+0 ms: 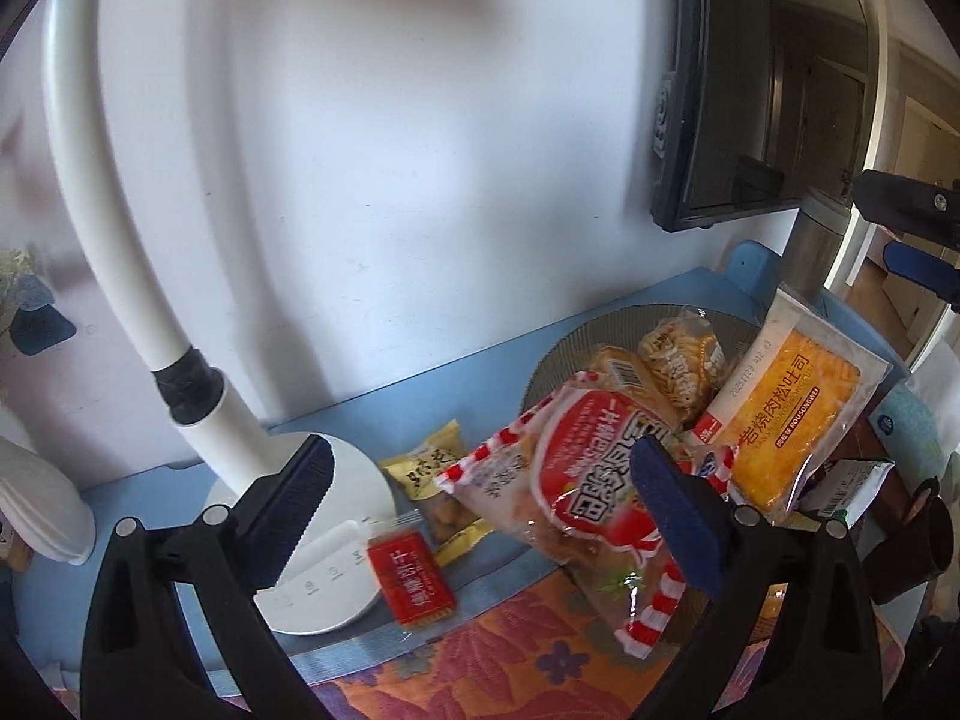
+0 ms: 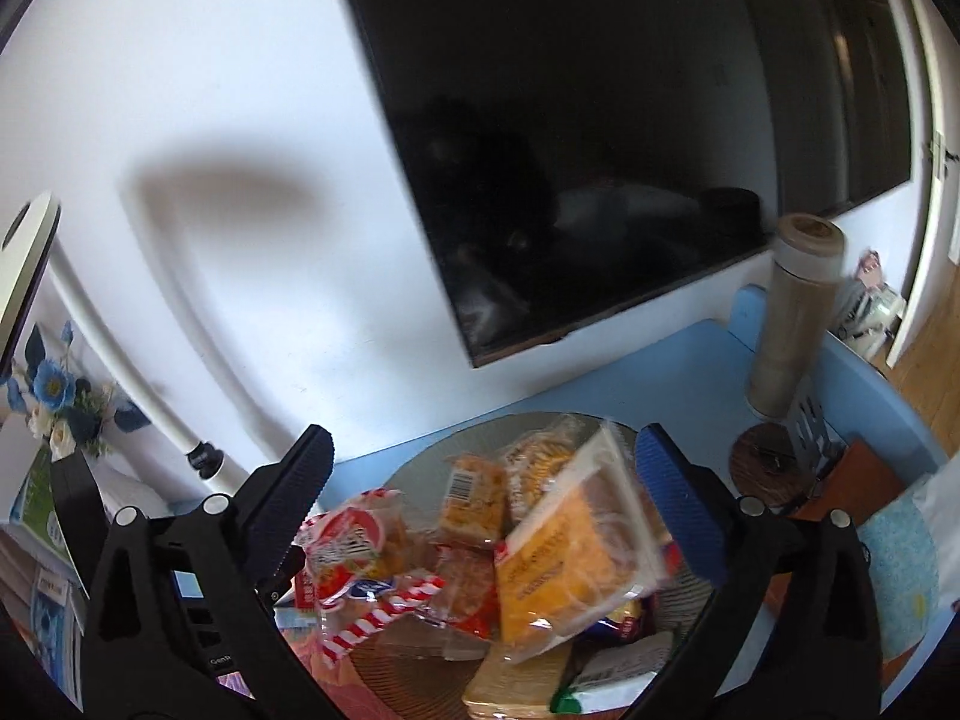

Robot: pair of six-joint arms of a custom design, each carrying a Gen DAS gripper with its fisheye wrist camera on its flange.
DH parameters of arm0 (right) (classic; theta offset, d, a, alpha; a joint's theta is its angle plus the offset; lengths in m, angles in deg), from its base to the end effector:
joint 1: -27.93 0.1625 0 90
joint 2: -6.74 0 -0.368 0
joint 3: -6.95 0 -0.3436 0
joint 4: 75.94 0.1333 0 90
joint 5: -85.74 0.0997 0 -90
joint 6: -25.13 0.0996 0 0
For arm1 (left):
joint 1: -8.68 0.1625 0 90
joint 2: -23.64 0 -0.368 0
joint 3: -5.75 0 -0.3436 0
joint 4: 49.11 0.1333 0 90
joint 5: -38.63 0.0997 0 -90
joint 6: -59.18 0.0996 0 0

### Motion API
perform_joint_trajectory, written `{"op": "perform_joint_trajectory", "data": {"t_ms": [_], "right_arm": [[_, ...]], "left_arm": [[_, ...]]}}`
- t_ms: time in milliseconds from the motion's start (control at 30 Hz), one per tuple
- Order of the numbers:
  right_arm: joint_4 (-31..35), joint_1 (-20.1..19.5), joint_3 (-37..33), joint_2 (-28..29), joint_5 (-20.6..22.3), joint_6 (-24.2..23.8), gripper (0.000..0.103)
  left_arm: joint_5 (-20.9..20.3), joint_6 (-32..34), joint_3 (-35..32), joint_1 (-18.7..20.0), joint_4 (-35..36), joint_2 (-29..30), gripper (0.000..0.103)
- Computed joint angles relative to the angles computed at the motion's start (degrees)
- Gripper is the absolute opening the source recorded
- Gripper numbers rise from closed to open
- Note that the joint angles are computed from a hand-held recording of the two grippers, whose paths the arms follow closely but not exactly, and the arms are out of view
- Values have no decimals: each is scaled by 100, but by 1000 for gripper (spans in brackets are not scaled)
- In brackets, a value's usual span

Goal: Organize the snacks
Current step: 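Carry both bags over the glass bowl and open both tools, then move the left tool to the red caramel biscuit pack while the right tool approaches the yellow peanut bag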

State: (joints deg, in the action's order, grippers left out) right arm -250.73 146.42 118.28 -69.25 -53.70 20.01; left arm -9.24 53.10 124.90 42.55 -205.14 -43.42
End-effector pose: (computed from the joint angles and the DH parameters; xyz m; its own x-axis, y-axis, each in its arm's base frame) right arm 0.2812 -0.3974 0.3545 -0.8158 0.1454 0.5597 -0.3844 0.5867 -0.7127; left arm -0.2780 -0.4276 0.1826 -0.6298 0.4655 -0.6219 0.7433 0.5935 -0.3085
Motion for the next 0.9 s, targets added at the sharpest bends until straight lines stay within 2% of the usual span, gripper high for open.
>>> {"op": "perform_joint_trajectory", "data": {"t_ms": [67,133,200,267,333,467,533,633,700,800,833,900], "right_arm": [[649,15,-361,209,151,-35,100],[1624,-61,-845,464,544,15,100],[2683,-123,-1470,887,649,143,100],[3662,-192,-2104,1370,720,142,100],[4698,-230,-2859,2016,463,260,100],[6117,-314,-3929,2928,111,531,100],[6370,-323,-4132,3135,99,534,100],[6088,-275,-3900,3091,186,319,100],[6009,-143,-3557,2999,-266,127,100],[5787,16,-2815,2793,-1550,-197,100],[5965,1,-2665,2666,-1783,15,99],[6774,-78,-2547,2355,-2057,688,99]], "left_arm": [[182,-212,-20,72,270,-179,98],[345,-422,-48,200,530,-354,98],[571,-776,-56,350,877,-513,98],[585,-1106,12,518,1092,-652,98],[438,-1411,120,703,1261,-754,98],[488,-1624,480,829,1064,-707,98],[437,-1614,571,872,888,-590,98],[449,-1594,616,880,691,-442,98],[361,-1471,646,880,508,-402,98],[428,-1448,696,824,386,-322,98],[412,-1478,687,826,385,-277,98],[358,-1582,660,844,402,-190,98]]}}
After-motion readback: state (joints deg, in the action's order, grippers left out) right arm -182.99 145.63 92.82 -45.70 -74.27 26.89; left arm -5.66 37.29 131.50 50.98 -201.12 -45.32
